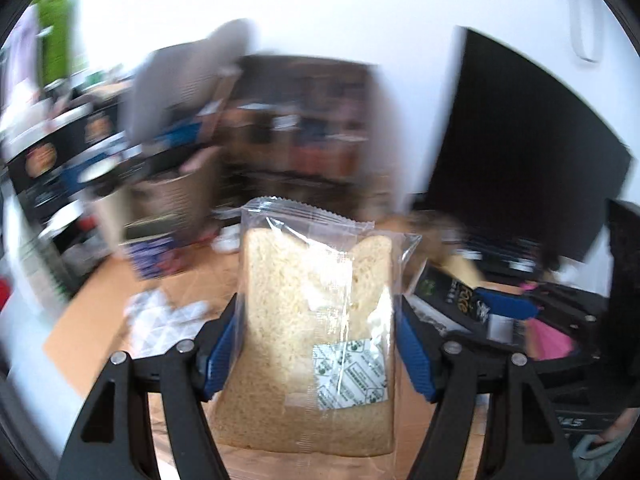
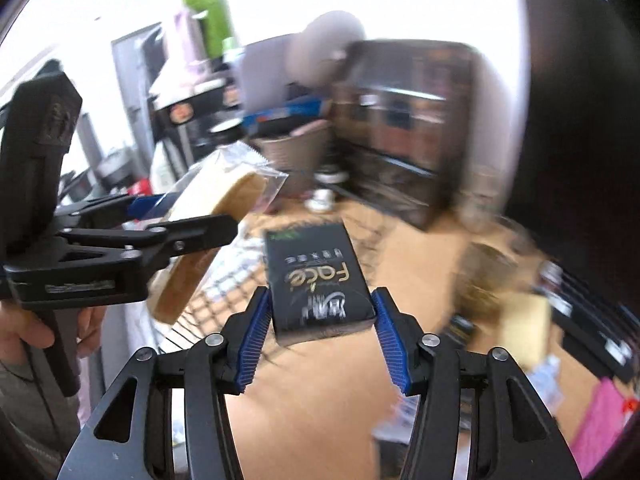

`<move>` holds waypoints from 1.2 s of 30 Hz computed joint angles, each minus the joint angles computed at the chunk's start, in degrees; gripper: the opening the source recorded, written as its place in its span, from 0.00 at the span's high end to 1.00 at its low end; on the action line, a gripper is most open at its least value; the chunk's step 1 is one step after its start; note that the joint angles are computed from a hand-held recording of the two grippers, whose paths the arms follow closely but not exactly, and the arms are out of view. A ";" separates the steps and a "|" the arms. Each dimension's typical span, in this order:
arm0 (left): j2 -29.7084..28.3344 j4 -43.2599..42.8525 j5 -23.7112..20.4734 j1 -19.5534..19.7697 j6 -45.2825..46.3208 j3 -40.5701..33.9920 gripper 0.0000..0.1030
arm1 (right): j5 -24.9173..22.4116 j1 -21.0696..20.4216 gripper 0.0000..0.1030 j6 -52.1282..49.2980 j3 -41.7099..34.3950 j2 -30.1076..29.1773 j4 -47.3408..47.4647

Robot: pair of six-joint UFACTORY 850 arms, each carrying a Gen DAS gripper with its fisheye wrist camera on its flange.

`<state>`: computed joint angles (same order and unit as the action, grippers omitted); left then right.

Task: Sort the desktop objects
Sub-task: 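Carry the bread and tissue pack to the wire basket and release both, then swing both grippers back over the desk toward the snacks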

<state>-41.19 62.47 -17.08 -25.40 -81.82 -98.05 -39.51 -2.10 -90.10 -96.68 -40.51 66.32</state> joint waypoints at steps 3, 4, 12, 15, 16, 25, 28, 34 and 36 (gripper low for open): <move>0.90 -1.13 -1.19 1.86 -1.39 2.93 0.27 | -0.48 3.02 0.53 1.11 -1.45 -1.41 -1.61; 1.18 -0.89 -1.32 2.34 -2.25 3.83 0.27 | 0.17 3.72 0.53 0.11 -1.10 -1.29 -0.85; 0.94 -2.30 -0.37 4.05 -2.88 5.42 0.27 | -0.98 6.21 0.53 4.70 -8.21 -6.43 -4.02; 0.79 -1.08 0.25 4.16 -4.47 5.59 0.27 | -1.12 7.18 0.53 9.48 -11.36 -8.63 -8.66; 0.86 -1.18 0.36 4.15 -4.40 5.69 0.27 | -1.28 7.42 0.53 10.14 -12.15 -9.15 -9.24; -0.09 -2.47 -1.44 4.10 -3.10 3.98 0.13 | 1.04 7.21 0.38 10.76 -11.11 -8.24 -8.03; -0.49 -4.23 -1.29 3.65 -0.07 3.13 0.13 | 1.84 6.58 0.38 9.71 -9.55 -6.97 -6.80; -1.46 -8.11 0.47 2.52 5.16 0.84 0.13 | 3.07 4.72 0.38 8.25 -6.42 -4.65 -5.45; -2.04 -11.03 1.08 1.73 9.26 -0.51 0.13 | 3.79 3.70 0.38 8.23 -5.29 -3.74 -5.59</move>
<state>-43.24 51.44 -16.00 -23.67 -72.56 -98.56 -35.72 1.60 -81.87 -101.96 -44.25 60.73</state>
